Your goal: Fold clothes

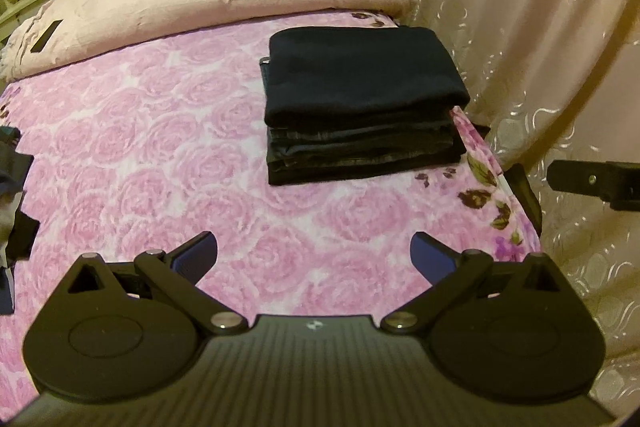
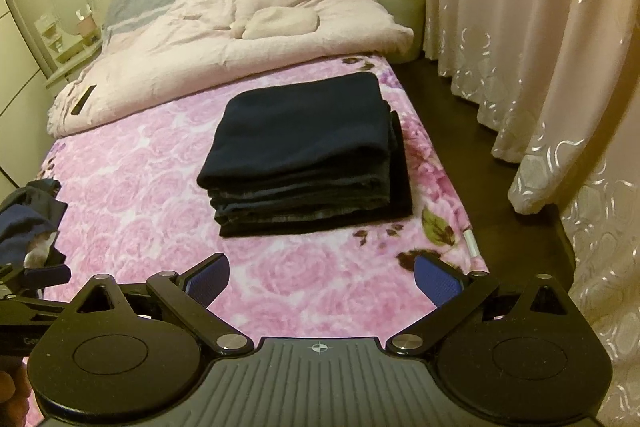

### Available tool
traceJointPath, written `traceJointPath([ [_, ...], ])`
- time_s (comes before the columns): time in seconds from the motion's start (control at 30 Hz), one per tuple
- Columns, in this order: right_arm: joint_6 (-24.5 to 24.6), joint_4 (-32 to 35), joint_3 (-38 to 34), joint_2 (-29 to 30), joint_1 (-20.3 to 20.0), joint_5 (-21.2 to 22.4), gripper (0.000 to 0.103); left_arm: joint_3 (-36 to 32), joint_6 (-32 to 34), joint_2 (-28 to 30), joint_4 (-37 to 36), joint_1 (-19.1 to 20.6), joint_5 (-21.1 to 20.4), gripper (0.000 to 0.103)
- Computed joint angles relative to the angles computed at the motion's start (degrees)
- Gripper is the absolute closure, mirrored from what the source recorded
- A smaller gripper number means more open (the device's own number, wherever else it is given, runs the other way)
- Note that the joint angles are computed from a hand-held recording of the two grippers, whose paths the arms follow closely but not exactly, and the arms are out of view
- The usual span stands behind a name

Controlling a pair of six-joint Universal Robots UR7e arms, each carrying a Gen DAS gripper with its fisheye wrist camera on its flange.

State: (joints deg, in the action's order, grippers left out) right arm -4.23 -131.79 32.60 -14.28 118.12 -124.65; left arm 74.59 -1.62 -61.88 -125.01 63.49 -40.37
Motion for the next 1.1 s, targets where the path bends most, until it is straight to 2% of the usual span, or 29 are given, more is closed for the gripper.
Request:
traceJointPath([
  [0.27,-2.51,-0.72,-0.98,0.81,0.43,-2.3,0.002,-1.37,-0.69,1.17,0.66,0.3,-1.24,0.002],
  [0.5,-3.7,0.1,-2.15,1.75,0.65,-3.12,0.002,-1.14,-0.3,1.24,0.43,0.15,-0.61,0.002],
  [1.1,-4.3,0.13,-0.94,1.2,0.68,-2.27,0.002,0.39,0.46,0.62,-1.51,-0.48,1.18,0.001],
])
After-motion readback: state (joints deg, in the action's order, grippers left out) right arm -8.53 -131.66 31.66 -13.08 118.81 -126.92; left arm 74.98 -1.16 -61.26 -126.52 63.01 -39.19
